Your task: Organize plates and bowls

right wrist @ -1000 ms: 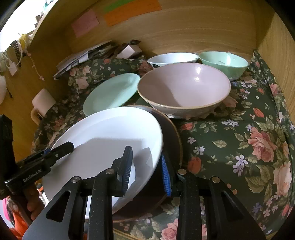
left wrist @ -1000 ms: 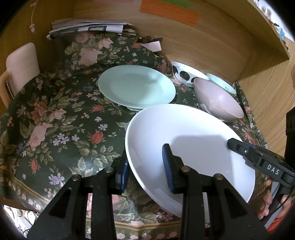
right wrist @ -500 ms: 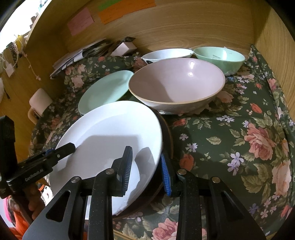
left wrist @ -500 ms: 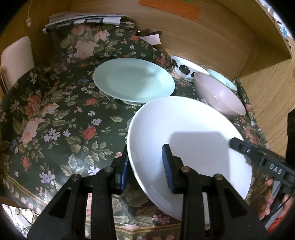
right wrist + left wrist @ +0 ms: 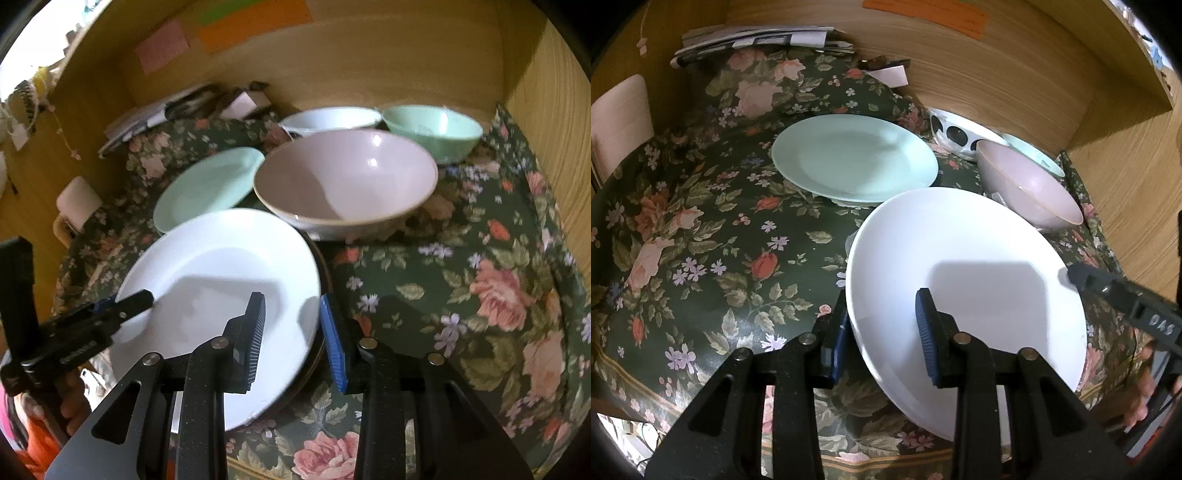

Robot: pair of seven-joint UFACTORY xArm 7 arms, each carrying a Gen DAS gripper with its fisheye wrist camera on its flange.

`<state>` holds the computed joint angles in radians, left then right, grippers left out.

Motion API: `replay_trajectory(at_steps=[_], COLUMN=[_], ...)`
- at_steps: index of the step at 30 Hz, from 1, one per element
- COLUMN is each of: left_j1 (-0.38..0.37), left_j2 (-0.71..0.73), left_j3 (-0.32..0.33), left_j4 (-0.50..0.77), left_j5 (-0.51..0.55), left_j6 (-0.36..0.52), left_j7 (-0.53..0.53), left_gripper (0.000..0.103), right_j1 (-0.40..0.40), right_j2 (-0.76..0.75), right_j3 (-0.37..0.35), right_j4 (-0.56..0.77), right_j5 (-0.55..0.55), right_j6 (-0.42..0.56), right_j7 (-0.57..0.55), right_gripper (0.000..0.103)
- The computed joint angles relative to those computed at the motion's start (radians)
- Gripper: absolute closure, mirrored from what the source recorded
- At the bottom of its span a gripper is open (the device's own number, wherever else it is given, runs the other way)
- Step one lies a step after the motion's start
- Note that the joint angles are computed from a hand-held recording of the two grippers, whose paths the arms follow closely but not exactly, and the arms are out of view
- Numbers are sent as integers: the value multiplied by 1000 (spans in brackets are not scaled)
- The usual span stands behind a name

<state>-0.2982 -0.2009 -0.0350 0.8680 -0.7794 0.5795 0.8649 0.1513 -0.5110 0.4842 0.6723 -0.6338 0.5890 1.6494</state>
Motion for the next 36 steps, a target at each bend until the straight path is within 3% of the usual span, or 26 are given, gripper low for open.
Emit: replay_trajectory(at_steps=[11, 17, 19, 21, 27, 32, 36], left_j1=[16, 25, 24, 24, 51, 74, 100], left_j2=[12, 14, 19, 30, 110, 172, 240], left_j3=[8, 19, 25, 27, 4, -27, -47], left_j4=[31, 85, 109, 139, 253, 311, 380], left_j5=[20, 11, -10, -26, 6, 72, 106], left_j6=[-15, -60, -83, -99, -101, -124, -82], left_j7=[8, 54, 82, 106, 52, 12, -6], left_gripper=[68, 54, 43, 40, 25, 21, 18], right_j1=[-13, -14, -14, -18, -18, 12, 35], right_j2=[31, 75, 90, 116, 218, 295, 363], right_j3=[0, -25, -42, -64, -117, -184, -241], right_j4=[76, 150, 165, 188, 277, 338, 389], right_j5=[-62, -117, -134, -149, -174, -140, -63], right_j6=[48, 69, 51, 19, -30, -48, -50], right_j7=[-37, -114, -132, -155, -239, -322, -428], right_gripper=[73, 73, 72, 71, 65, 65, 65])
